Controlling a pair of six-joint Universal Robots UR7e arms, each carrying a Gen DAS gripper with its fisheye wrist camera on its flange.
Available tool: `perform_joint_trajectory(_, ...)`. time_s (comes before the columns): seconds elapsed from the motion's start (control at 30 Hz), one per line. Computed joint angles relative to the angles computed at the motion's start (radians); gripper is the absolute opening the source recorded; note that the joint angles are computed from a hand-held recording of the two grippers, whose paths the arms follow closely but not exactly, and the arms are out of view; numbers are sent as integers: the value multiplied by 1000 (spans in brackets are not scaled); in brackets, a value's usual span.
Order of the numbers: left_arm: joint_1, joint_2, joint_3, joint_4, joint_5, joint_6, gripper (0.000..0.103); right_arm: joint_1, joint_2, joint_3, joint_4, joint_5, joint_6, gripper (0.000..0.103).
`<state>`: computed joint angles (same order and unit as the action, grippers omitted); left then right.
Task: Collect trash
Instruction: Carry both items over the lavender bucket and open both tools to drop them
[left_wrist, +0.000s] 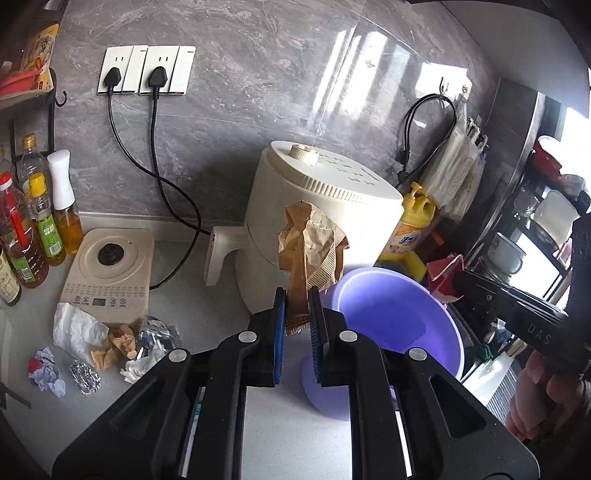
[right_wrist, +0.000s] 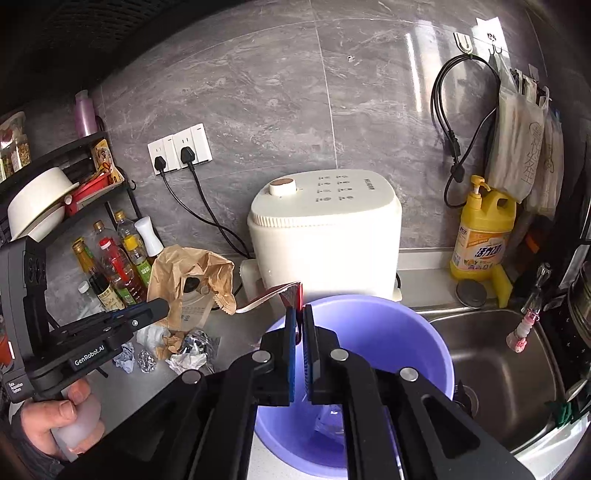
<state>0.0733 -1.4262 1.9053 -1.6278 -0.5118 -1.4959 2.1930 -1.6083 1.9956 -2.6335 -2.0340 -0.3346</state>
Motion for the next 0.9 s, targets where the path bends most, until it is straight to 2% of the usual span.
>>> perform_joint_trajectory(0.23,1,90,-30,-31,2,-35,13,-83,-70,7,68,62,-71,8)
perform_joint_trajectory(0.27,-1,98,-32,-36,2,-39,13,-95,-80,8,79,71,-74,25)
perform_joint_trajectory(0.3,-3,107,-35,-36,2,-45,13,-106,-93,13,76,84,-77,52)
perform_joint_trajectory(0.33,-4,113,-37,-41,1,-46,13,-112,-105,25,54,86,-83,58)
perform_joint_trajectory(0.5,7,154,-42,-117,-24,8,13,-146,-147,35,65,102,-83,57)
perform_joint_trajectory(0.7,41,216,-60,-274,-80,165,13,-189,-202,45,90,111,-78,57)
perform_joint_trajectory(0.73,51,224,-60,-317,-108,205,16,-194,-209,46,91,111,-75,57)
perform_joint_trajectory(0.77,58,231,-62,-342,-129,225,34,-199,-216,49,92,110,-71,57)
perform_joint_trajectory(0.8,61,235,-67,-330,-136,211,50,-205,-225,52,94,112,-65,57)
perform_joint_trajectory(0.83,58,235,-67,-313,-127,187,70,-212,-232,54,98,115,-60,57)
perform_joint_trajectory(0.9,51,223,-57,-296,-116,164,71,-221,-239,57,103,119,-55,57)
